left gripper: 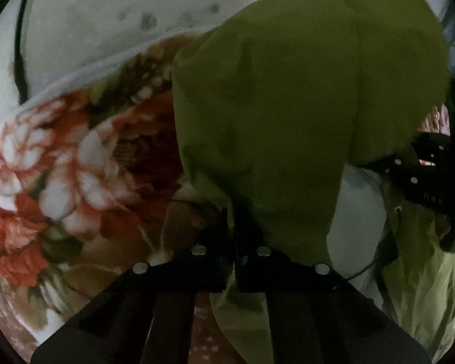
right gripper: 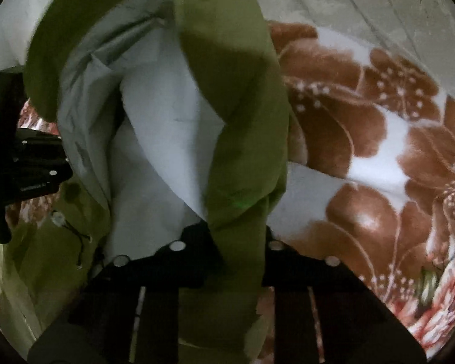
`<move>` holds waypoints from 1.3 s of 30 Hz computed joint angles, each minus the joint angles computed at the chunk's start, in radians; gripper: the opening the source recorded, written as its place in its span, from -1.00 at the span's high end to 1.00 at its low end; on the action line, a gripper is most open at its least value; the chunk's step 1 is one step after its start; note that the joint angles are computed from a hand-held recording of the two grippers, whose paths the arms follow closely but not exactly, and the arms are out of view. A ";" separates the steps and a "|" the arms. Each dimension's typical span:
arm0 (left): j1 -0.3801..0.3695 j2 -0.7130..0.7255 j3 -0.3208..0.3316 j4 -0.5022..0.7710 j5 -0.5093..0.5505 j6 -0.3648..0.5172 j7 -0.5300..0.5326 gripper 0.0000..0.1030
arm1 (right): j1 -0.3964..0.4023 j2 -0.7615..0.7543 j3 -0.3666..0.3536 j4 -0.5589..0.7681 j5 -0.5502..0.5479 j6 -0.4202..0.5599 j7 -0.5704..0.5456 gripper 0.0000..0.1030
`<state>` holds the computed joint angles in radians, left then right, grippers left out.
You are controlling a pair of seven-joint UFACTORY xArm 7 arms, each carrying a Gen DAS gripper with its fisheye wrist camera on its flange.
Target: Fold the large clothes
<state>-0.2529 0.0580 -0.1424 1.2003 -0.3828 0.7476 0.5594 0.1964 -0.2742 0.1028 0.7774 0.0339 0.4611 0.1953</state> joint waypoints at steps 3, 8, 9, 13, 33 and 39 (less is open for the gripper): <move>0.001 -0.095 0.004 -0.045 -0.086 0.019 0.056 0.97 | -0.015 -0.087 0.037 -0.023 -0.072 0.036 0.034 0.77; -0.028 -0.307 0.045 -0.102 -0.138 0.106 0.090 0.97 | 0.006 -0.302 0.070 -0.031 -0.099 0.145 0.057 0.79; -0.033 -0.346 0.054 -0.111 -0.134 0.127 0.091 0.98 | 0.017 -0.350 0.076 -0.028 -0.098 0.177 0.056 0.79; -0.061 -0.526 0.088 -0.166 -0.117 0.169 0.099 0.98 | 0.033 -0.502 0.141 0.000 -0.133 0.289 0.069 0.79; -0.127 -1.719 0.006 -0.910 0.106 0.502 -0.291 0.97 | 0.326 -0.891 0.650 -0.175 -0.098 0.618 0.419 0.56; -0.212 -2.050 -0.128 -1.013 0.159 0.739 -0.319 0.84 | 0.472 -0.892 0.739 -0.212 -0.075 0.712 0.594 -0.33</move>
